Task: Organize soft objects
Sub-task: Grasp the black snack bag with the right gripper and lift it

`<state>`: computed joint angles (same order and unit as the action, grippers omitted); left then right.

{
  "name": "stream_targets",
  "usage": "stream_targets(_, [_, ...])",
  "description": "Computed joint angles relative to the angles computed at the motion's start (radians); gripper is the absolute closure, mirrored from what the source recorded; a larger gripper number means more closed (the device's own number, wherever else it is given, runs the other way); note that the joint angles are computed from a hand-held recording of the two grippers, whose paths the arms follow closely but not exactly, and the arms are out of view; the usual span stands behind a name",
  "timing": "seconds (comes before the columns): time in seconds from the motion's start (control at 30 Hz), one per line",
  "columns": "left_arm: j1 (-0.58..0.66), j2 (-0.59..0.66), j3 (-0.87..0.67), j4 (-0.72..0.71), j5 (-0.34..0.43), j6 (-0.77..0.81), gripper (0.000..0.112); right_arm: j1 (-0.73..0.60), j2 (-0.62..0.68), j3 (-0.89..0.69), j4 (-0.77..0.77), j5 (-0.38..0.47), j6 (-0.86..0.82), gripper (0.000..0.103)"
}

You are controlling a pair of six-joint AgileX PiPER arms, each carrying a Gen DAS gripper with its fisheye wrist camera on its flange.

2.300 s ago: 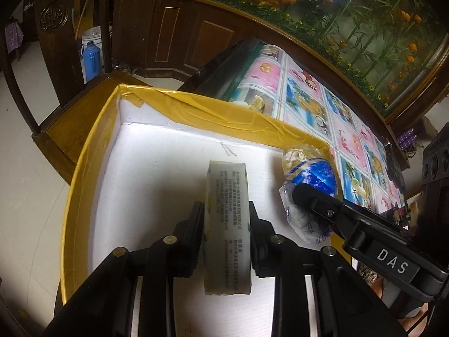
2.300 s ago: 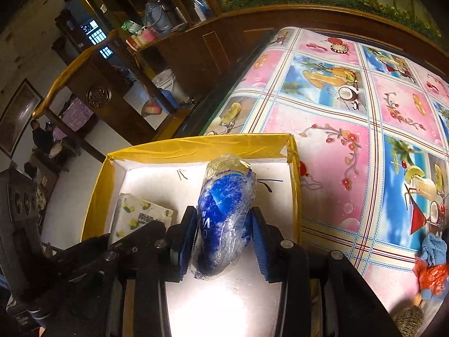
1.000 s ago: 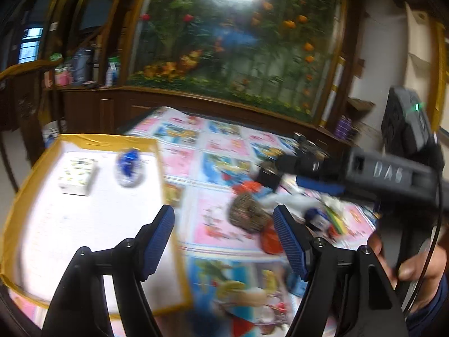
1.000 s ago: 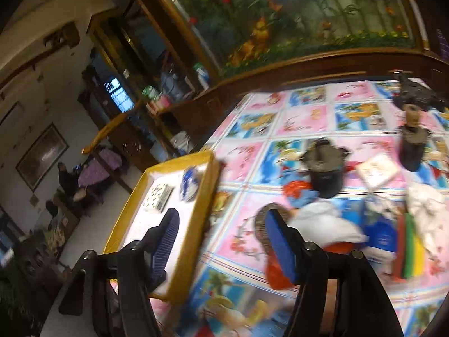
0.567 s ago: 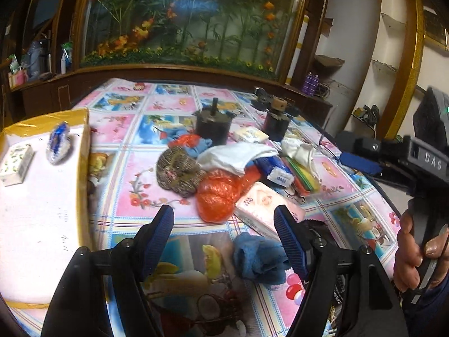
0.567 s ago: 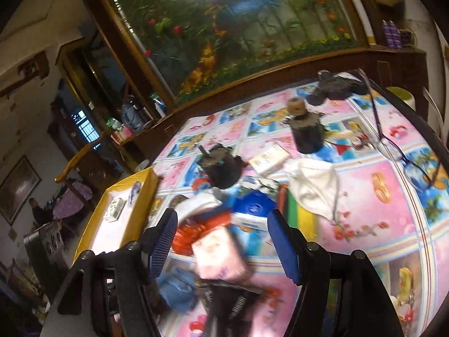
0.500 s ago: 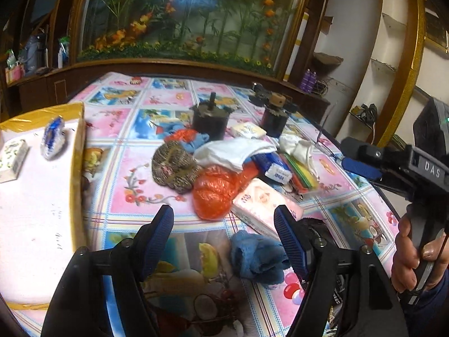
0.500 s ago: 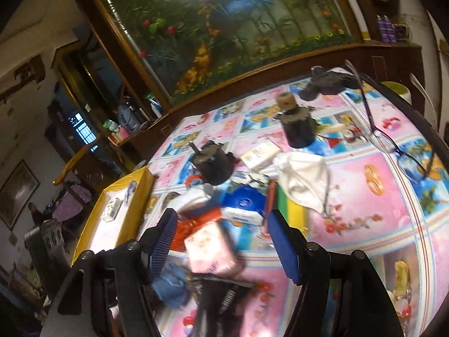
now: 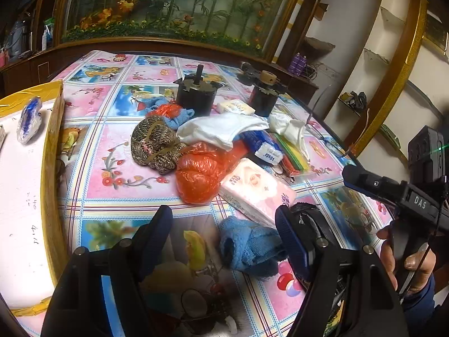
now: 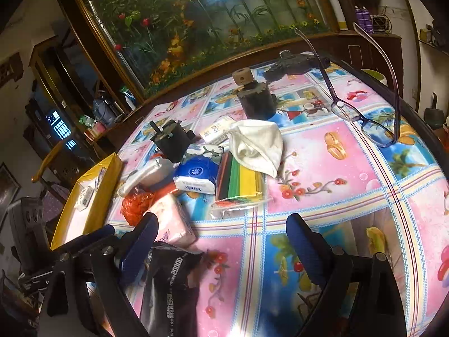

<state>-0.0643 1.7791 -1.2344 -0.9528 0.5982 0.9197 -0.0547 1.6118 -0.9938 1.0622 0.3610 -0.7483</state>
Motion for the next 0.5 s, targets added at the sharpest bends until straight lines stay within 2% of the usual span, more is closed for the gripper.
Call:
stream_targets(0.13, [0.007, 0.005, -0.007, 0.001, 0.011, -0.008, 0.037, -0.025, 0.003, 0.011, -0.006, 0.037, 0.015, 0.008])
stream_targets(0.33, [0.011, 0.010, -0.012, -0.004, 0.018, -0.009, 0.037, -0.043, -0.026, 0.051, 0.159, 0.063, -0.167, 0.008])
stream_targets(0.5, [0.015, 0.011, -0.015, -0.012, 0.022, -0.007, 0.037, -0.025, -0.049, 0.071, 0.141, 0.069, -0.177, 0.008])
